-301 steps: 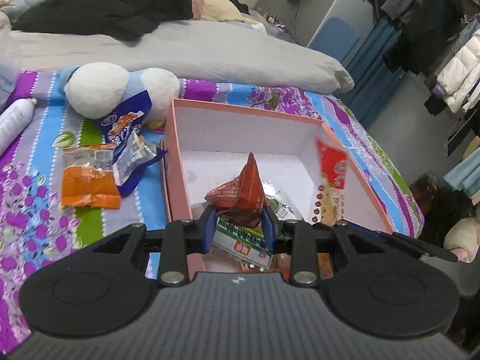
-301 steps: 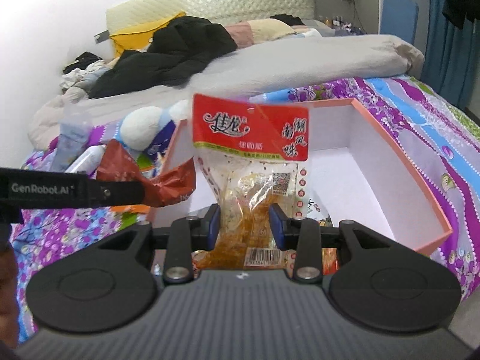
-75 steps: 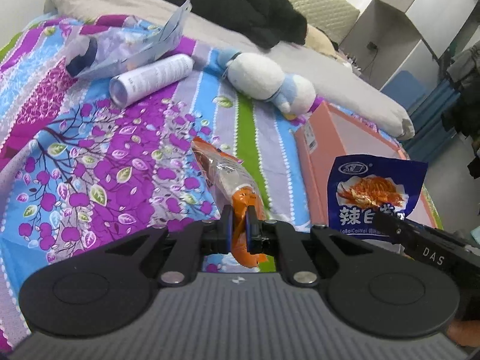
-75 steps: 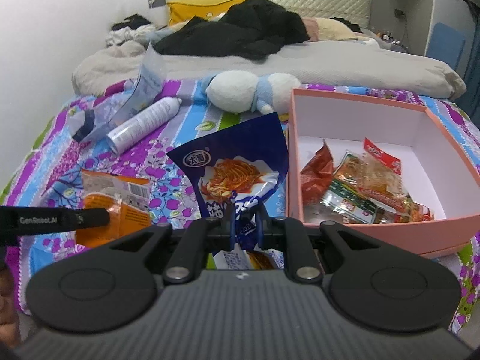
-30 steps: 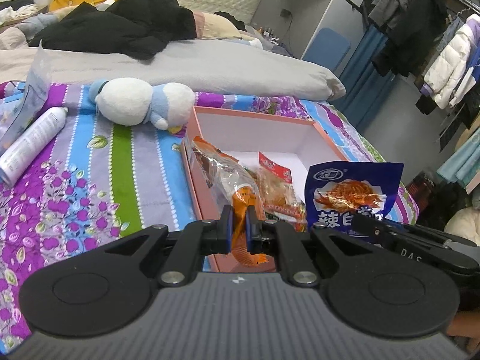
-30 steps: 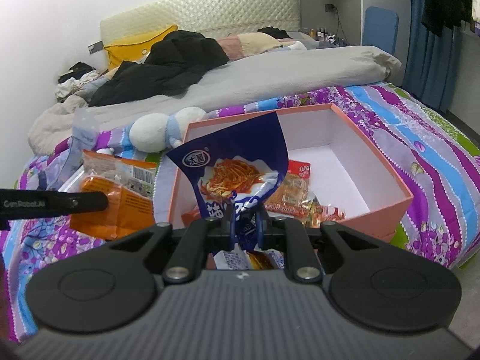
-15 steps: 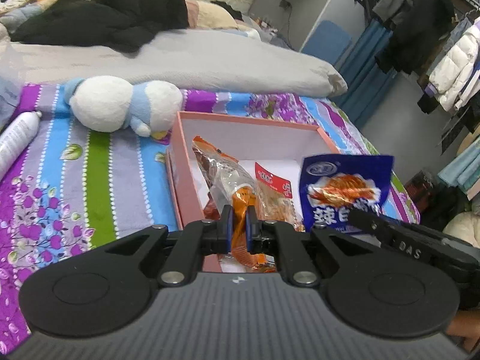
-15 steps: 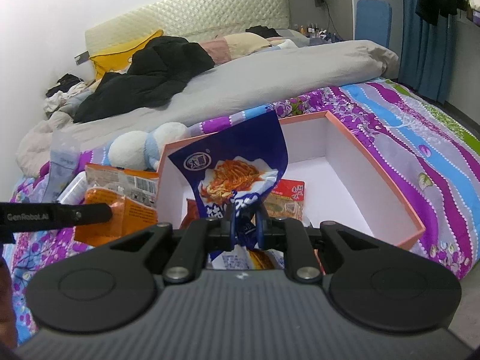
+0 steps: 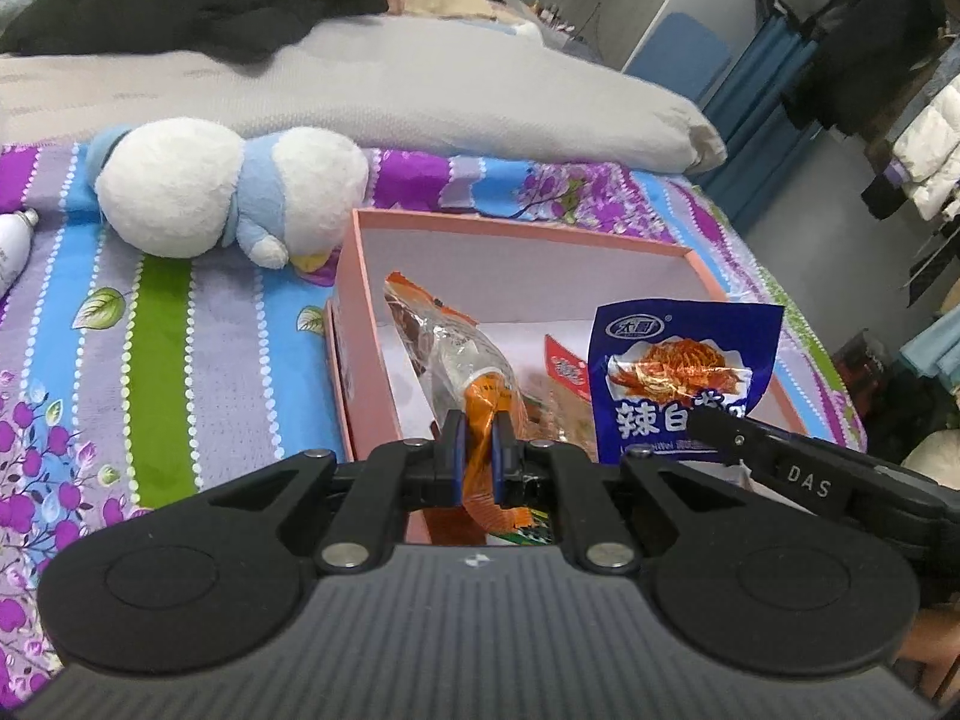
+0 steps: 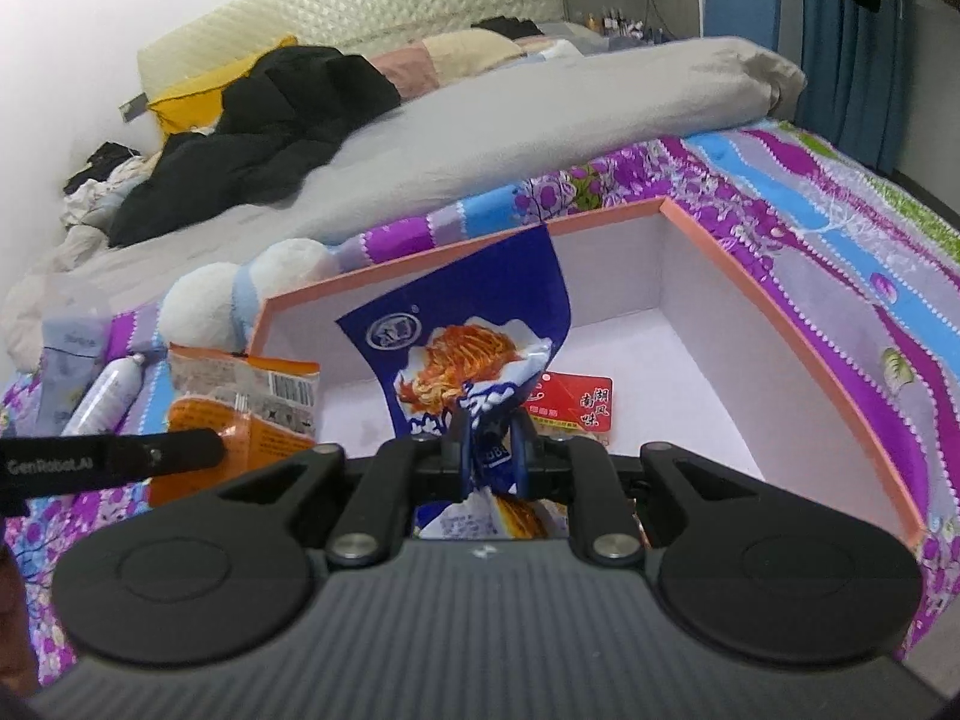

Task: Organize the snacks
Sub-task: 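Lower both packets into the pink box and open both tools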

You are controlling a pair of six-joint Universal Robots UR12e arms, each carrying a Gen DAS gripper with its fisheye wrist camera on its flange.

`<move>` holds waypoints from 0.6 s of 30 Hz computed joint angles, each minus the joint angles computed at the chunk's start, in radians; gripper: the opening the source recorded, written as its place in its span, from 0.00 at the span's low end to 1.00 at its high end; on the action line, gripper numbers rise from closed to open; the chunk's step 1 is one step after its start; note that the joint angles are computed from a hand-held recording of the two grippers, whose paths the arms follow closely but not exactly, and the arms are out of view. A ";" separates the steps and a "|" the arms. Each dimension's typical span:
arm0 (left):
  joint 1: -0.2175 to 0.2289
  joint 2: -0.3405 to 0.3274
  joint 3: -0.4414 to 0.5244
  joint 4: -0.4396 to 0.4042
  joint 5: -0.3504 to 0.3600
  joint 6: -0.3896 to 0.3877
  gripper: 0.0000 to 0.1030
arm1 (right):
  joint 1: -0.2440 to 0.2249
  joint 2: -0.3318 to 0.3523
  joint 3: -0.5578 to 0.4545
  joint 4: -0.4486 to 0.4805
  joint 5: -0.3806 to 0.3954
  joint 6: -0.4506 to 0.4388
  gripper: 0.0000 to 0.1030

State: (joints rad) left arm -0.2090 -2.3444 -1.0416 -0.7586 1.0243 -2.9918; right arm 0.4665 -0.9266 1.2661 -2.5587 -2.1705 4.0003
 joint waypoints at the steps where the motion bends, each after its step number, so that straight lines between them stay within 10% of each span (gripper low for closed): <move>1: -0.004 -0.008 0.014 -0.016 0.014 0.007 0.10 | -0.005 0.005 -0.004 0.006 0.011 -0.001 0.16; 14: -0.006 -0.034 0.049 -0.042 0.045 -0.001 0.12 | -0.030 0.034 -0.044 0.061 0.100 -0.008 0.19; 18: 0.000 -0.006 0.017 -0.026 0.036 -0.015 0.40 | -0.023 0.024 -0.031 0.010 0.076 -0.008 0.55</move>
